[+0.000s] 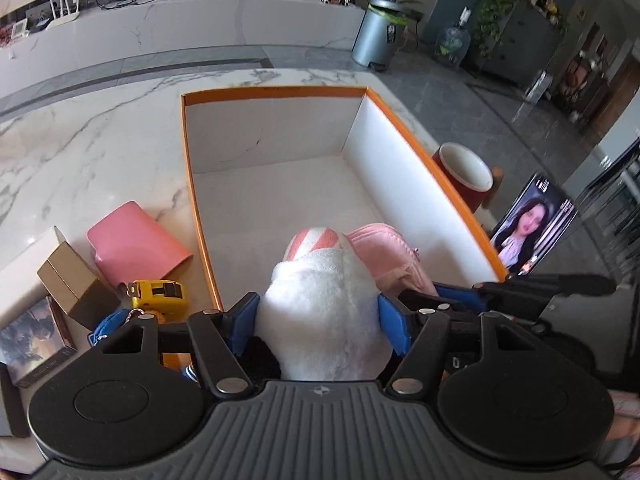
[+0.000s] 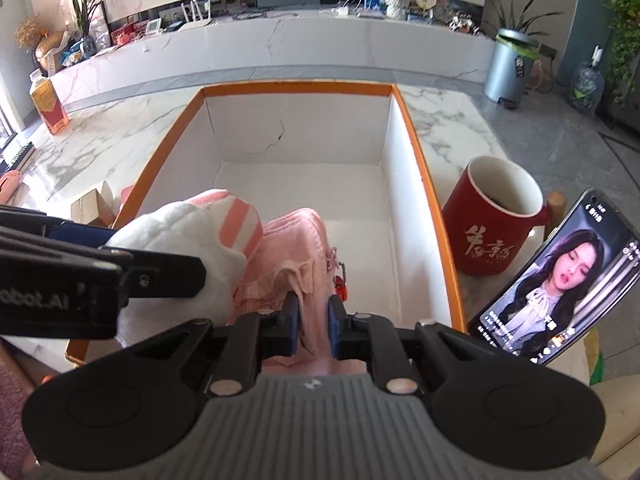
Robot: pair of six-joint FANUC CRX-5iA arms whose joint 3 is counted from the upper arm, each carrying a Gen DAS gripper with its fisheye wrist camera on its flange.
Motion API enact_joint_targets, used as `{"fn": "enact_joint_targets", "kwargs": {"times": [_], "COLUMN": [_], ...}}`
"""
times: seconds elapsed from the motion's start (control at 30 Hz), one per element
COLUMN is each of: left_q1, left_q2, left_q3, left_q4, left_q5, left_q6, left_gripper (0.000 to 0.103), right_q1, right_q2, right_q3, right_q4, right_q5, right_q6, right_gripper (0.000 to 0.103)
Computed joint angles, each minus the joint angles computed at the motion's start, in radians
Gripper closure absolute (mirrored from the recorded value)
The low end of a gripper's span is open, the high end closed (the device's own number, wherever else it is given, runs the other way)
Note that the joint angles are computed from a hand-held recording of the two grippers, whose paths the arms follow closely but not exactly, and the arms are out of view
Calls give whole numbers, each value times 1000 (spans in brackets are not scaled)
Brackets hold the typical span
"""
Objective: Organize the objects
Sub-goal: 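Carry bunny and backpack into the orange box while both tools open to release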
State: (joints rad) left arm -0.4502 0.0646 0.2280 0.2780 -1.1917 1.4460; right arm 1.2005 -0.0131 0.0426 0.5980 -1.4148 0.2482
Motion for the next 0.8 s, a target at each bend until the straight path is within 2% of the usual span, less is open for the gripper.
{"fn": "enact_joint_targets", "kwargs": {"times": [0.2, 0.3, 0.47, 0.6, 0.8], "left_q1": [-38, -40, -60, -41, -9], "left_q2": [26, 32, 39, 48, 62], "left_q3": [54, 60, 71, 75, 85], "left_q4": [-84, -98, -136, -89, -25], "left_q5": [-33, -36, -39, -61, -110], "left_q6": [0, -30, -68, -122, -182], "left_gripper": [29, 46, 47, 49, 49], "right_q1": [-42, -68, -101, -127, -109], "right_q2": [29, 37, 32, 54, 147], "right_q3": [61, 83, 104, 143, 231], "right_q4": [-106, -144, -172, -228, -205], "right_q5": [-14, -29, -55, -83, -212], "right_q6": [159, 203, 231, 280, 380], "right_gripper": [88, 88, 88, 88, 84]}}
